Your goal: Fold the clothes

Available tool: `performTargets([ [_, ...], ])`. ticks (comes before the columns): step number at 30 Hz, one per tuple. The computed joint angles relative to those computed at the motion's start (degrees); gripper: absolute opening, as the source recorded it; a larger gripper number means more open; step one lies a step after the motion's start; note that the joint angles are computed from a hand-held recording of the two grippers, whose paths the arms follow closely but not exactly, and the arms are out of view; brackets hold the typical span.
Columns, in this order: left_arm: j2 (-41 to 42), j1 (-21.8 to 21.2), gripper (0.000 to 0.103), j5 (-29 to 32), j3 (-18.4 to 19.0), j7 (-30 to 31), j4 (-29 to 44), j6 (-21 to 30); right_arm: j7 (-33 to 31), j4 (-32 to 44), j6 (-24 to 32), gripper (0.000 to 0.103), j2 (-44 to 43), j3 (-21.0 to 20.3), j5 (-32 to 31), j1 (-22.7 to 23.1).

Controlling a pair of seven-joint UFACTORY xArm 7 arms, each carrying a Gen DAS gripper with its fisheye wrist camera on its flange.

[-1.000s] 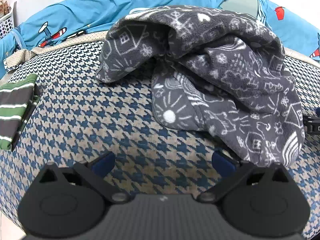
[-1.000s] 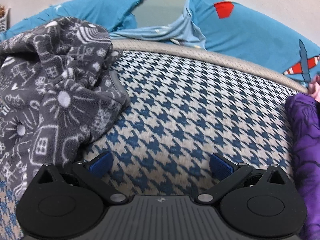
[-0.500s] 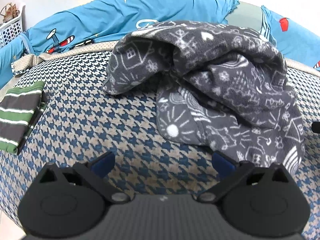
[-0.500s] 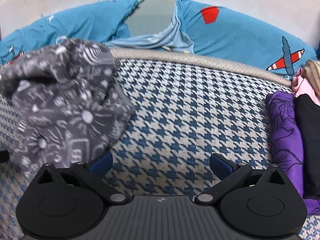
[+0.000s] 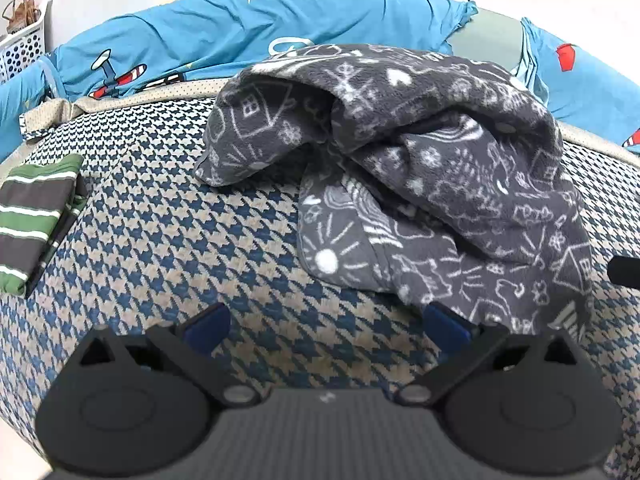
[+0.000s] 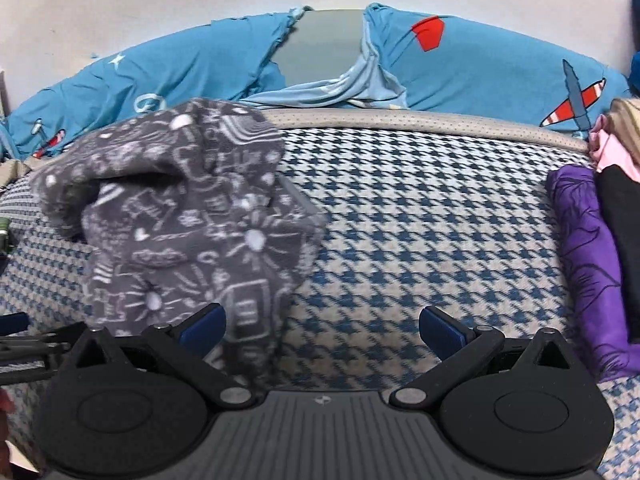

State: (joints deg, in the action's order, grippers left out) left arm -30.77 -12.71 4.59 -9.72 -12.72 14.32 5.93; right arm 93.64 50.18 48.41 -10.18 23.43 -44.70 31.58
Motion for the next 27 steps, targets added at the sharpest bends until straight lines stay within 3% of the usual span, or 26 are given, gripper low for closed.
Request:
performTargets([
  [6, -1.3, -0.27, 0.103, 0.29, -0.8, -0.51, -0.75, 0.42, 7.04, 1.5, 0.17, 0.103, 3.17, 1.26, -5.76, 1.82],
  [9, -1.77, 0.73, 0.103, 1.01, -2.18, -1.5, -0.68, 1.21, 7.39, 2.52, 0.33, 0.103, 4.42, 0.6, -7.04, 2.97],
  [18, -2.81, -0.62, 0.103, 1.35, -1.74, -2.1, -0.33, 5.28, 9.5, 5.8, 2.65, 0.103, 7.84, -1.06, -11.6, 5.69],
  [24, -3.22, -1.99, 0.103, 1.94, -1.37, -1.26, -1.24, 5.27, 10.09, 7.7, 4.04, 0.103, 9.74, -2.26, -12.84, 7.38],
  [27, -3.77, 0.62, 0.103, 3.84, -4.6, -2.67, -1.76, 3.68, 11.21, 8.35, 6.31, 0.103, 10.29, -2.65, -13.0, 8.09],
])
